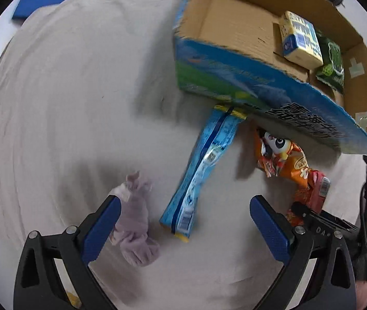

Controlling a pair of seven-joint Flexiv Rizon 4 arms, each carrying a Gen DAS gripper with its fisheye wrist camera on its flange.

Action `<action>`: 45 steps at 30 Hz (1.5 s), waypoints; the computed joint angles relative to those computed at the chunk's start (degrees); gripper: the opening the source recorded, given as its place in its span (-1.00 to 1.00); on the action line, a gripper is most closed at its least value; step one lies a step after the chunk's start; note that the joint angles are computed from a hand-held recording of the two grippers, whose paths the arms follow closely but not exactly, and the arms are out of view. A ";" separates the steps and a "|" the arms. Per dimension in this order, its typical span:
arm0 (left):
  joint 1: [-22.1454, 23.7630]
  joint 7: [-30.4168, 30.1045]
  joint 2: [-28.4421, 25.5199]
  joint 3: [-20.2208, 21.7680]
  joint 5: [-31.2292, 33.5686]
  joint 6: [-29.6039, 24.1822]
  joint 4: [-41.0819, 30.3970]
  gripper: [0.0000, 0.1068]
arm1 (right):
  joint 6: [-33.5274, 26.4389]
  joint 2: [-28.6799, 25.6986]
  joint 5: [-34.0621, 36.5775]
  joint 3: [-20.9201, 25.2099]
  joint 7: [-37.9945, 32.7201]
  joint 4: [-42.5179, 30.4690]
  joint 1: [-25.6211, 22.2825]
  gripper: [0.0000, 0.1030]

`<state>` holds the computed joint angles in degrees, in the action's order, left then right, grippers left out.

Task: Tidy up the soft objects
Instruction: 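Grasp the lilac sock with left tool while right tool grasps red bag, then carry sock and red bag into the box and open both tools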

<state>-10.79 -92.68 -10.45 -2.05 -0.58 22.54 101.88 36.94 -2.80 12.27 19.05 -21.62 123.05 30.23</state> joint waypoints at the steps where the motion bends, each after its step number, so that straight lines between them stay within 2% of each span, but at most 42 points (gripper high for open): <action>1: -0.04 -0.23 -0.19 0.07 1.05 -0.60 -0.67 0.92 | -0.49 -0.11 0.22 0.01 -0.52 -0.45 0.05 0.00; 4: 0.57 -3.42 0.58 1.42 3.30 -1.69 -0.50 0.92 | -1.66 0.15 0.64 0.26 -0.19 -0.74 0.30 -0.02; 9: 3.67 -6.52 1.63 3.24 1.97 -4.52 2.97 0.92 | -1.53 0.38 1.24 1.10 0.33 -0.39 1.43 -0.02; 12: 4.70 -7.25 0.80 3.18 1.75 -6.29 3.76 0.92 | -1.52 -0.06 2.03 1.23 0.44 -0.90 1.87 -0.02; 16: 5.19 -6.45 -0.87 2.67 0.35 -5.30 4.93 0.90 | -2.47 -1.10 1.86 1.18 0.17 -2.48 2.37 -0.02; 18: 4.85 -6.15 -1.98 2.42 1.39 -5.22 4.50 0.57 | -2.95 -1.94 1.61 1.01 0.13 -3.59 2.50 -0.02; 19: 4.72 -5.75 -2.51 2.28 1.47 -5.63 4.45 0.26 | -3.33 -2.47 1.45 0.69 0.18 -4.41 2.82 -0.02; 21: 4.18 -5.93 -2.36 2.27 1.85 -4.83 4.92 0.07 | -4.30 -1.83 1.63 0.65 -0.90 -4.46 1.97 -0.02; 23: 3.60 -5.89 -2.10 2.07 2.58 -4.53 4.89 -0.26 | -4.54 -2.05 1.61 0.64 -0.96 -4.87 1.94 -0.02; 30: 1.59 -7.46 2.67 1.55 4.41 -4.13 7.17 -0.33 | -5.62 2.37 1.71 0.67 -2.58 -2.84 1.07 -0.06; 34: 0.84 -6.55 7.61 0.78 4.88 -5.00 8.14 -0.34 | -7.30 6.02 0.55 0.86 -2.55 -2.55 1.18 -0.06; 35: 1.21 -5.44 7.27 0.67 4.67 -4.75 7.33 -0.34 | -7.99 7.05 -0.15 0.96 -2.57 -2.69 1.29 -0.06; 41: -0.43 -1.69 13.75 -0.89 1.94 -5.38 7.79 -0.34 | -13.45 10.60 -2.98 1.33 -2.38 -5.98 2.32 -0.06; 45: -1.62 0.25 14.55 -2.37 0.65 -4.99 6.30 -0.34 | -15.61 12.55 -3.41 1.36 -2.23 -7.54 2.54 -0.07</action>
